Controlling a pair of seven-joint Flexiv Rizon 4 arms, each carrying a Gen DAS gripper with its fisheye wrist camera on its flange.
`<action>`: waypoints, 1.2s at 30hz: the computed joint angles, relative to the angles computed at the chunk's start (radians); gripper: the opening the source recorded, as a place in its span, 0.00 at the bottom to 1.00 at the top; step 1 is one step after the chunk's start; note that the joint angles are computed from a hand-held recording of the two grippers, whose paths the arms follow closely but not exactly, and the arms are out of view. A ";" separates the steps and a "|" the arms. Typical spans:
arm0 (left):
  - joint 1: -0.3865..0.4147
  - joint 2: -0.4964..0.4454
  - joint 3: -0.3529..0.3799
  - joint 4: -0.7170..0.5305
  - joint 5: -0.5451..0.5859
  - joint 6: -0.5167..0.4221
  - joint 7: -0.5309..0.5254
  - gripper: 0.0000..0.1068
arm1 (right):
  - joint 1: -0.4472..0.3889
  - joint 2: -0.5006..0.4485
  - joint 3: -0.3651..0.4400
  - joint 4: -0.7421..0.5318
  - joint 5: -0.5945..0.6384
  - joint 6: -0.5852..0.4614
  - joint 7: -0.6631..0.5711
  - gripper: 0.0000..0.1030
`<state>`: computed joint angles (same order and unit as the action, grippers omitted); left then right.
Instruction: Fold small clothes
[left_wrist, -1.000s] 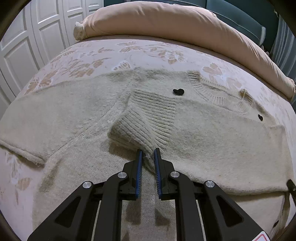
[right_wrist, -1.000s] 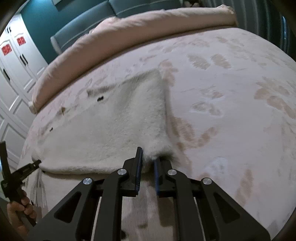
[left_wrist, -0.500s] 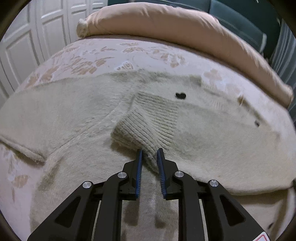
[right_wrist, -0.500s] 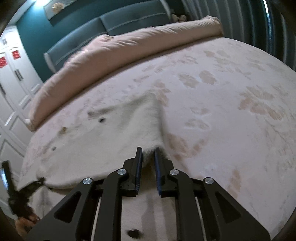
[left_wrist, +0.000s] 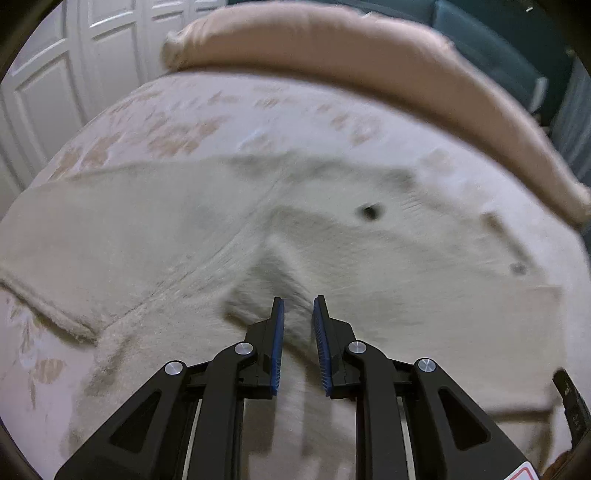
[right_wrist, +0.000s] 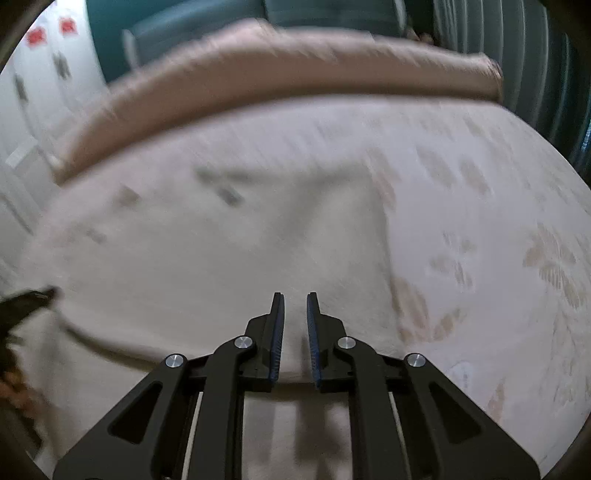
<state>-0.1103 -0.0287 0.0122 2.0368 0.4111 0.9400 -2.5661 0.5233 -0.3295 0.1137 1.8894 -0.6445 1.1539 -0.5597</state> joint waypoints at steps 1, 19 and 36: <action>0.007 0.001 0.010 0.028 -0.011 0.053 -0.011 0.17 | -0.023 -0.006 0.018 0.007 0.041 0.009 -0.003 0.08; 0.240 0.515 0.257 0.471 -0.047 0.155 0.055 0.42 | -0.012 0.126 0.031 0.234 -0.169 0.166 0.199 0.25; 0.468 0.417 0.560 0.505 -0.380 0.367 0.499 0.06 | -0.008 0.102 -0.013 0.246 -0.432 0.230 0.382 0.55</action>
<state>0.3577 0.3879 0.5725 2.5421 0.0312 1.3071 -2.0674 0.5149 -0.2275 0.1007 2.1349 -1.0762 1.3837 -0.1772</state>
